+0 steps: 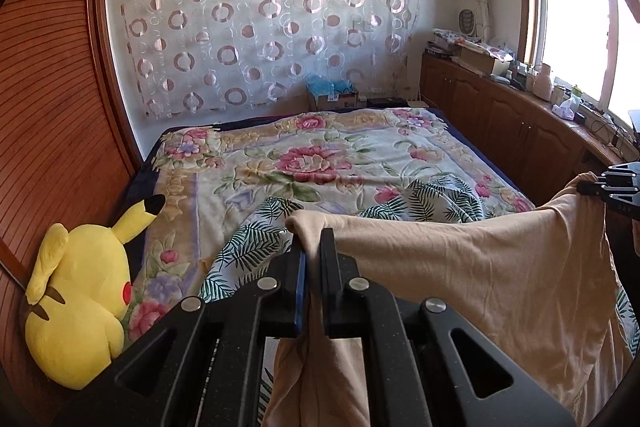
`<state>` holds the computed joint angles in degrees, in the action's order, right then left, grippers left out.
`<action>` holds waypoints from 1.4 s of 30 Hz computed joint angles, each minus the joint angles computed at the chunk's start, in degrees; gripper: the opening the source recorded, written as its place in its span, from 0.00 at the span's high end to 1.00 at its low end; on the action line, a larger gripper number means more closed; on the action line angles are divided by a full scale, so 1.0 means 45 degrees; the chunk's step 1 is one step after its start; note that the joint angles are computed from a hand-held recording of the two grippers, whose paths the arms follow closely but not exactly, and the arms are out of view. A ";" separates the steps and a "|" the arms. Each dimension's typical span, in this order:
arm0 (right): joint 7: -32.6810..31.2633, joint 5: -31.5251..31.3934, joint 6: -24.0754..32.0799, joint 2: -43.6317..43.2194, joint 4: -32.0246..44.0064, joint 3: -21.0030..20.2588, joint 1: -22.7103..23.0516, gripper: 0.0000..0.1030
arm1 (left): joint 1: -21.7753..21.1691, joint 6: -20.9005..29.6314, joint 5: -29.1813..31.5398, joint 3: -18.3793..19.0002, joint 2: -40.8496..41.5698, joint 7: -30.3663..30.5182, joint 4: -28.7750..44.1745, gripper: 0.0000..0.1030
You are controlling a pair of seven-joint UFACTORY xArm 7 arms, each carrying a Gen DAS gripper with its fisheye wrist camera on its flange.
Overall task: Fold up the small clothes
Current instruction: 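Lower the shirt onto the bed with both tools and open them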
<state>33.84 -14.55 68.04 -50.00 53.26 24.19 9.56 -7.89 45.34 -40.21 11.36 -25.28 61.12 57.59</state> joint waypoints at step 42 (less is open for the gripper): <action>0.3818 0.3164 0.3465 -0.4503 -0.1470 0.1806 0.1472 0.66 | 0.2165 0.2755 0.3111 0.0946 -0.2933 -0.0096 -0.4018 0.23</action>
<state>51.02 -0.31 83.64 -70.26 46.64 32.32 16.19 1.85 57.74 -26.21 15.62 -38.48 60.69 39.51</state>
